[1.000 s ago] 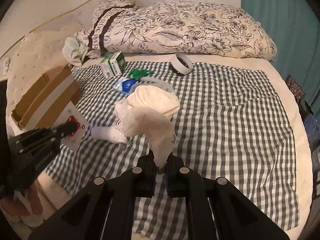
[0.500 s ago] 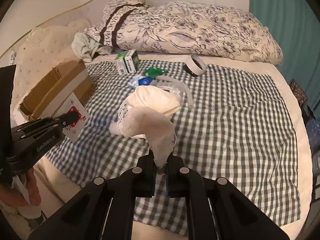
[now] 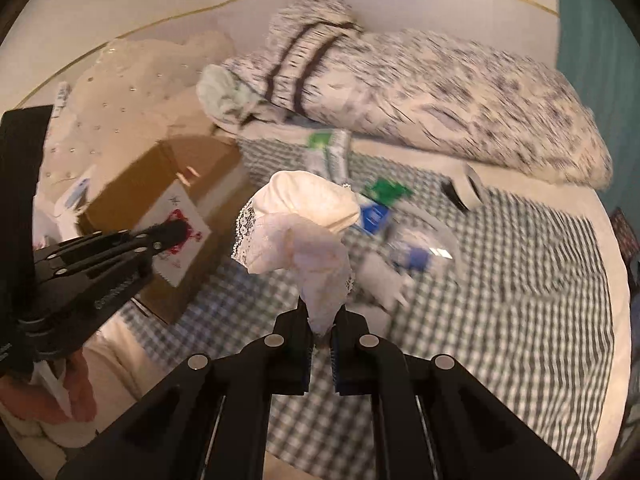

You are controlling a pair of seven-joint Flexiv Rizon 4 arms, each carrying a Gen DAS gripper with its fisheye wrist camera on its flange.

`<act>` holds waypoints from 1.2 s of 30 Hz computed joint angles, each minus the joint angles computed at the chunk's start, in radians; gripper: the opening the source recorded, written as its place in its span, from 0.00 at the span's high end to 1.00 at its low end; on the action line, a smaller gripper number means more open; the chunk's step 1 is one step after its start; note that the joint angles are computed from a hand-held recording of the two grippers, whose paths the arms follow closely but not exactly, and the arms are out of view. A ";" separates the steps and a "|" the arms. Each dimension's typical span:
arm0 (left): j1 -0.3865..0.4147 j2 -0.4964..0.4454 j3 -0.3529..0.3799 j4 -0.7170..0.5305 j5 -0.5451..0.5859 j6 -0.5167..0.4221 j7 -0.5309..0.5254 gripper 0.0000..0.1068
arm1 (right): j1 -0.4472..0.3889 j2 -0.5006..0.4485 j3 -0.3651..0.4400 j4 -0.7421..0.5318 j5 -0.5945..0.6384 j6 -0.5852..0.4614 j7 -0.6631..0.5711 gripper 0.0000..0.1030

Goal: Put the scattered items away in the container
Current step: 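Carry the packet and lace cloth over the cardboard box and release both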

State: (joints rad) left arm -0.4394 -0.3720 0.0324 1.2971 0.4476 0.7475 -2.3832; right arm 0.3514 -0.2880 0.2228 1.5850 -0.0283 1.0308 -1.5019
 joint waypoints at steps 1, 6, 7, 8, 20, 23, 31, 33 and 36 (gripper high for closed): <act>0.005 0.009 0.006 0.004 0.001 0.000 -0.003 0.96 | 0.007 -0.010 0.006 -0.021 0.001 -0.003 -0.007 0.94; 0.047 0.054 0.027 0.033 0.012 -0.013 -0.025 0.96 | 0.047 -0.065 0.026 -0.126 0.003 -0.030 -0.032 0.94; 0.058 0.063 0.027 0.044 0.009 -0.010 -0.031 0.96 | 0.057 -0.077 0.028 -0.150 0.002 -0.036 -0.035 0.94; 0.070 0.071 0.028 0.054 0.007 -0.008 -0.036 0.96 | 0.062 -0.090 0.031 -0.172 0.004 -0.045 -0.044 0.94; 0.175 0.103 0.030 0.145 -0.009 0.009 -0.073 0.96 | 0.155 -0.281 0.059 -0.473 0.035 -0.163 -0.115 0.93; 0.190 0.106 0.033 0.168 -0.014 0.010 -0.079 0.96 | 0.183 -0.330 0.052 -0.540 0.038 -0.198 -0.123 0.93; 0.225 0.105 0.030 0.218 -0.053 0.036 -0.072 0.96 | 0.235 -0.412 0.027 -0.643 0.036 -0.262 -0.111 0.92; 0.228 0.103 0.031 0.223 -0.057 0.044 -0.068 0.96 | 0.240 -0.423 0.020 -0.655 0.033 -0.274 -0.103 0.92; 0.232 0.099 0.032 0.229 -0.066 0.050 -0.066 0.95 | 0.242 -0.442 0.016 -0.681 0.036 -0.297 -0.093 0.92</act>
State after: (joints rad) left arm -0.2078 -0.2734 0.0647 1.5257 0.3816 0.7979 -2.4493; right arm 0.5933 -0.7296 0.2389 0.9036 0.0078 0.7342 -1.5946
